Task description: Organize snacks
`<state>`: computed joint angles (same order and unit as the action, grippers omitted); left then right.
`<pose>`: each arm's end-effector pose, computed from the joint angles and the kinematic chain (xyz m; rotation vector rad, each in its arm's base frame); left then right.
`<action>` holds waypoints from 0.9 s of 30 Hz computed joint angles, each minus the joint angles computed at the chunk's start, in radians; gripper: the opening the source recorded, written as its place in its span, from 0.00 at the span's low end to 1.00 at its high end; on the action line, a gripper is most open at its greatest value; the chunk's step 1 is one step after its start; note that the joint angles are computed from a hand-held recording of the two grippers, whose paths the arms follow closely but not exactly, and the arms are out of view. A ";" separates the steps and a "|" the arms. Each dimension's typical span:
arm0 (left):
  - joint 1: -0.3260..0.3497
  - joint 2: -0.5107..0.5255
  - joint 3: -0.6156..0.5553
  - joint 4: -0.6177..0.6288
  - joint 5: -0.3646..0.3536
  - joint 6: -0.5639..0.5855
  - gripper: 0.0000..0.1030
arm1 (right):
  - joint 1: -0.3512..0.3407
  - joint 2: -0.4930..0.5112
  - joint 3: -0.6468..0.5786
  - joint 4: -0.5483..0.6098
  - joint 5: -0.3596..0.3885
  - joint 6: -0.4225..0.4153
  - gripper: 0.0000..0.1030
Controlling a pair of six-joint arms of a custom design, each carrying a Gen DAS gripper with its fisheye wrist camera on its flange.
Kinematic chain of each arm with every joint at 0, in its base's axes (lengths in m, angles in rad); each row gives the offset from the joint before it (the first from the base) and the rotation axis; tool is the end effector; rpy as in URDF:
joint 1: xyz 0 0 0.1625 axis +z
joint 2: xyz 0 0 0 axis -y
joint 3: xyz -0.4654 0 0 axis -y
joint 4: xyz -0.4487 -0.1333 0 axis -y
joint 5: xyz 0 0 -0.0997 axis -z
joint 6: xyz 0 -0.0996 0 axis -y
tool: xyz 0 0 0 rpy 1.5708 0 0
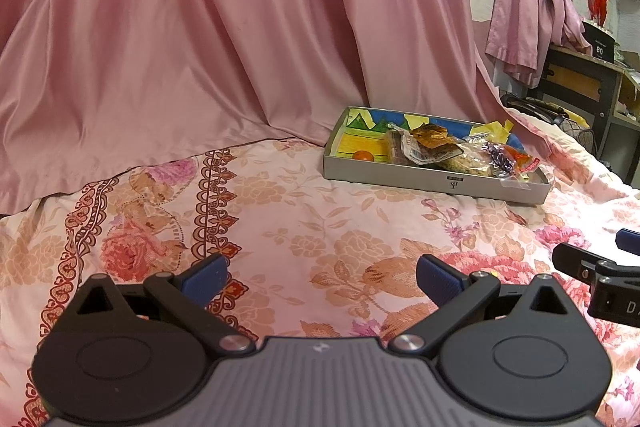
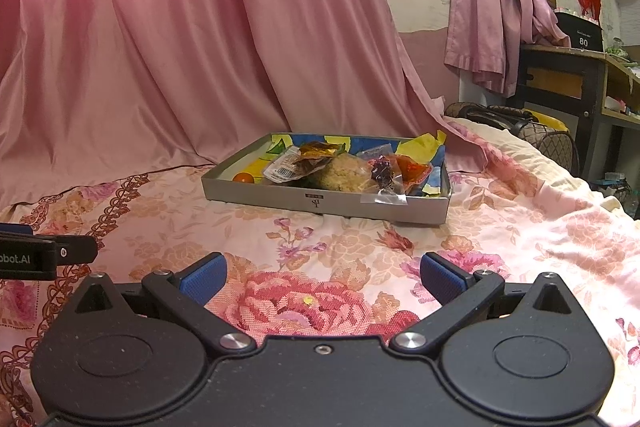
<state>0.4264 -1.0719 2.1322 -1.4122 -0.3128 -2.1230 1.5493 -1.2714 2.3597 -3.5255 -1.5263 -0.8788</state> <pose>-0.3131 -0.3927 0.0755 -0.0358 1.8538 -1.2729 0.1273 -0.4887 0.2213 1.0991 -2.3411 1.1020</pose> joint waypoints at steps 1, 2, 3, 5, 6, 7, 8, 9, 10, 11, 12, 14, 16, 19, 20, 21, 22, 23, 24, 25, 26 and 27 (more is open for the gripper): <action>0.000 0.000 0.000 0.000 0.000 0.000 1.00 | -0.001 -0.001 0.001 0.001 0.001 0.000 0.99; 0.000 0.000 0.000 0.001 0.000 -0.001 1.00 | -0.001 -0.002 0.001 0.001 0.000 0.000 0.99; 0.001 -0.001 0.000 0.000 0.000 0.001 1.00 | 0.001 0.001 -0.001 0.000 -0.001 0.001 0.99; 0.000 -0.001 0.001 -0.003 0.000 0.003 1.00 | -0.001 -0.001 0.001 0.000 0.000 0.000 0.99; 0.000 -0.001 0.001 -0.003 0.000 0.003 1.00 | 0.001 0.001 -0.001 0.000 -0.001 0.001 0.99; 0.001 -0.001 0.001 -0.003 0.001 0.004 1.00 | 0.000 -0.001 0.000 0.001 0.000 0.000 0.99; 0.001 -0.001 0.001 -0.003 0.001 0.004 1.00 | 0.001 0.000 -0.001 0.001 -0.001 0.000 0.99; 0.001 -0.001 0.001 -0.005 0.001 0.005 1.00 | 0.001 0.000 -0.001 0.001 -0.001 0.000 0.99; 0.001 -0.001 0.001 -0.007 0.000 0.006 1.00 | 0.001 0.000 -0.001 0.001 -0.001 0.000 0.99; 0.001 -0.001 0.001 -0.008 0.001 0.009 1.00 | -0.001 -0.002 0.001 0.002 0.000 0.000 0.99; 0.001 -0.001 0.002 -0.013 0.000 0.013 1.00 | 0.001 0.000 -0.001 0.002 -0.001 0.000 0.99; 0.002 0.002 -0.003 -0.002 -0.003 0.006 1.00 | 0.001 0.000 -0.001 0.002 -0.001 0.000 0.99; 0.004 0.007 -0.016 0.021 -0.018 -0.010 1.00 | 0.001 0.000 -0.001 0.002 -0.001 0.000 0.99; 0.006 0.007 -0.021 0.034 -0.031 -0.032 1.00 | 0.002 0.000 -0.002 0.002 -0.003 0.000 0.99; 0.007 0.006 -0.022 0.034 -0.037 -0.035 1.00 | 0.001 -0.002 0.000 0.004 -0.004 -0.001 0.99; 0.008 0.005 -0.024 0.040 -0.043 -0.042 1.00 | 0.004 0.003 -0.004 0.003 -0.008 0.002 0.99; 0.008 0.006 -0.027 0.055 -0.046 -0.052 1.00 | 0.004 0.003 -0.004 0.002 -0.009 0.001 0.99; 0.009 0.008 -0.032 0.074 -0.050 -0.068 1.00 | 0.002 0.001 -0.002 0.003 -0.009 0.001 0.99; 0.009 0.008 -0.034 0.085 -0.053 -0.078 1.00 | 0.001 0.002 -0.002 0.002 -0.009 0.000 0.99; 0.009 0.007 -0.033 0.084 -0.052 -0.079 1.00 | 0.001 0.002 -0.002 0.002 -0.009 0.000 0.99; 0.009 0.006 -0.032 0.081 -0.052 -0.078 1.00 | -0.001 -0.001 0.000 0.003 -0.009 -0.001 0.99; 0.007 0.006 -0.030 0.079 -0.052 -0.077 1.00 | 0.001 0.000 -0.001 0.004 -0.009 -0.001 0.99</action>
